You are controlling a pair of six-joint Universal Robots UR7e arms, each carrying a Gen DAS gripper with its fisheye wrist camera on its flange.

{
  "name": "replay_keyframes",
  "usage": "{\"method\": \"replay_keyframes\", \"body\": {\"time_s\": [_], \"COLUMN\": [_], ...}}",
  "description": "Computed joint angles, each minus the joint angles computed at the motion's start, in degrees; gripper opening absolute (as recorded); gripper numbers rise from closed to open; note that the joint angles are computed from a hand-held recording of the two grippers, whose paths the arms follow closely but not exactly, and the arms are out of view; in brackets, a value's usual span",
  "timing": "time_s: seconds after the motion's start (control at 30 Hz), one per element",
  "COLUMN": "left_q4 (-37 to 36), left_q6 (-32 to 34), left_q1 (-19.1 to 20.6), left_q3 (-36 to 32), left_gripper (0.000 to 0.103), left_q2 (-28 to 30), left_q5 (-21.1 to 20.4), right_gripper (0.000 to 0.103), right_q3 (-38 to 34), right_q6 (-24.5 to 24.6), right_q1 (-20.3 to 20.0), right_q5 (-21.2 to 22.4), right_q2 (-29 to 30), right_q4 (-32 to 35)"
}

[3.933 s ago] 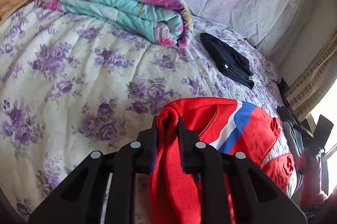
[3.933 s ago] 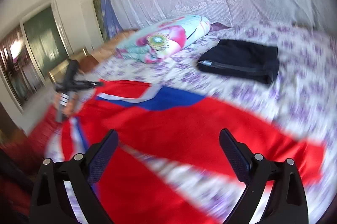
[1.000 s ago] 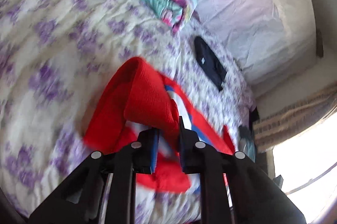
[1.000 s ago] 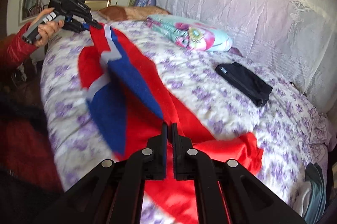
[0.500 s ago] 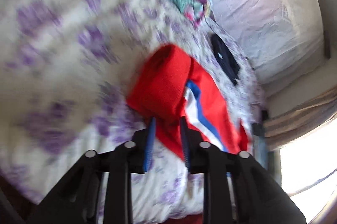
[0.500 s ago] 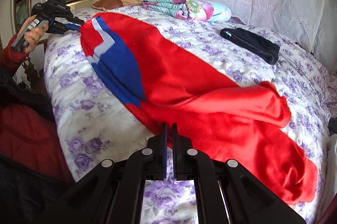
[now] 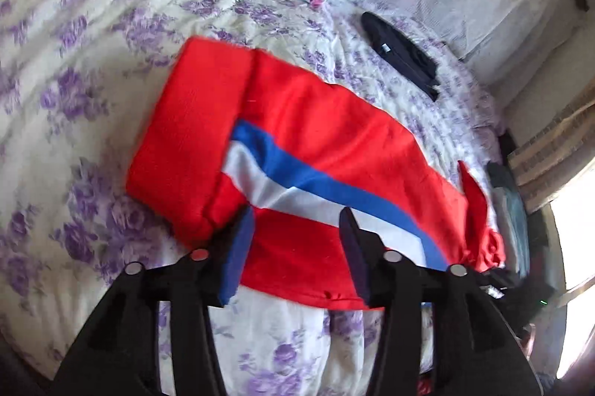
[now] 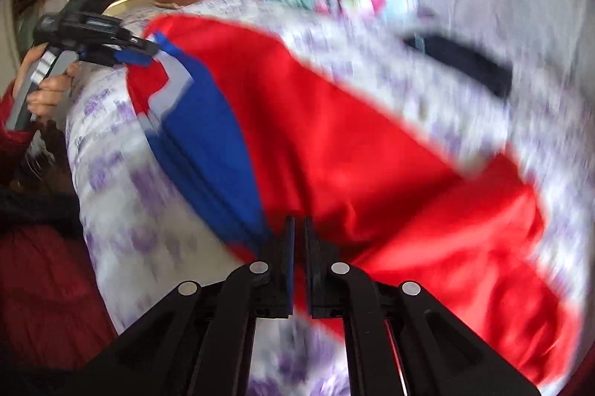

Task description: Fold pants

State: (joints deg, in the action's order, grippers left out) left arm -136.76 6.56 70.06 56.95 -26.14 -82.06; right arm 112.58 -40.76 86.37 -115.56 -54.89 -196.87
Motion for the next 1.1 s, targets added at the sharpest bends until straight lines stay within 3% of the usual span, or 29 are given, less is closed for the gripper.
{"method": "replay_keyframes", "body": {"time_s": [0.1,0.17,0.23,0.3,0.33,0.4,0.57,0.63,0.7,0.73,0.87,1.03,1.1], "left_q4": [0.1,-0.2,0.5,0.9,2.3,5.3,8.7,7.2,0.4,-2.0,-1.3,3.0,2.1], "left_q6": [-4.0,-2.8,1.7,4.8,6.9,9.0,13.9,16.4,23.6,25.7,25.3,23.1,23.3], "left_q1": [0.7,-0.1,-2.2,-4.3,-5.5,-7.1,-10.0,-9.9,-9.7,-10.3,-9.6,-8.2,-8.4], "left_q3": [0.5,1.0,1.8,2.0,1.3,0.3,-0.1,1.2,5.1,7.3,6.4,2.2,2.8], "left_gripper": [0.043,0.043,0.046,0.055,0.063,0.066,0.067,0.091,0.098,0.098,0.098,0.098,0.098], "left_q2": [-1.3,-1.8,-2.1,-1.1,0.1,2.2,7.4,8.3,8.0,7.3,7.4,8.7,8.6], "left_q5": [-2.7,-4.5,-4.5,-4.2,-4.7,-5.0,-3.9,-4.3,-5.1,-3.5,-5.0,-9.1,-9.0], "right_gripper": [0.008,0.028,0.062,0.067,0.068,0.068,0.068,0.068,0.068,0.068,0.065,0.038,0.033], "right_q3": [2.5,3.5,2.7,-0.8,-2.7,-8.8,-21.6,-25.6,-28.1,-29.9,-32.3,-31.6,-30.9], "right_q6": [7.8,9.9,10.6,8.8,8.2,10.7,26.2,30.4,31.6,31.9,32.5,31.7,32.2], "right_q1": [-1.9,-2.3,-1.2,0.6,0.9,0.5,-2.4,-3.4,-3.6,-3.6,-3.5,-4.3,-4.7], "right_q5": [5.6,8.0,4.7,-2.5,-4.6,-8.4,-11.6,-12.0,-13.9,-15.4,-18.8,-19.6,-18.2], "right_q2": [-4.6,-6.8,-7.2,-5.2,-4.5,-3.3,-0.9,0.6,2.2,3.3,5.1,4.7,3.6], "right_q4": [4.3,3.7,-0.5,-5.5,-5.9,-1.6,17.6,23.2,26.3,28.4,30.9,30.8,31.0]}}
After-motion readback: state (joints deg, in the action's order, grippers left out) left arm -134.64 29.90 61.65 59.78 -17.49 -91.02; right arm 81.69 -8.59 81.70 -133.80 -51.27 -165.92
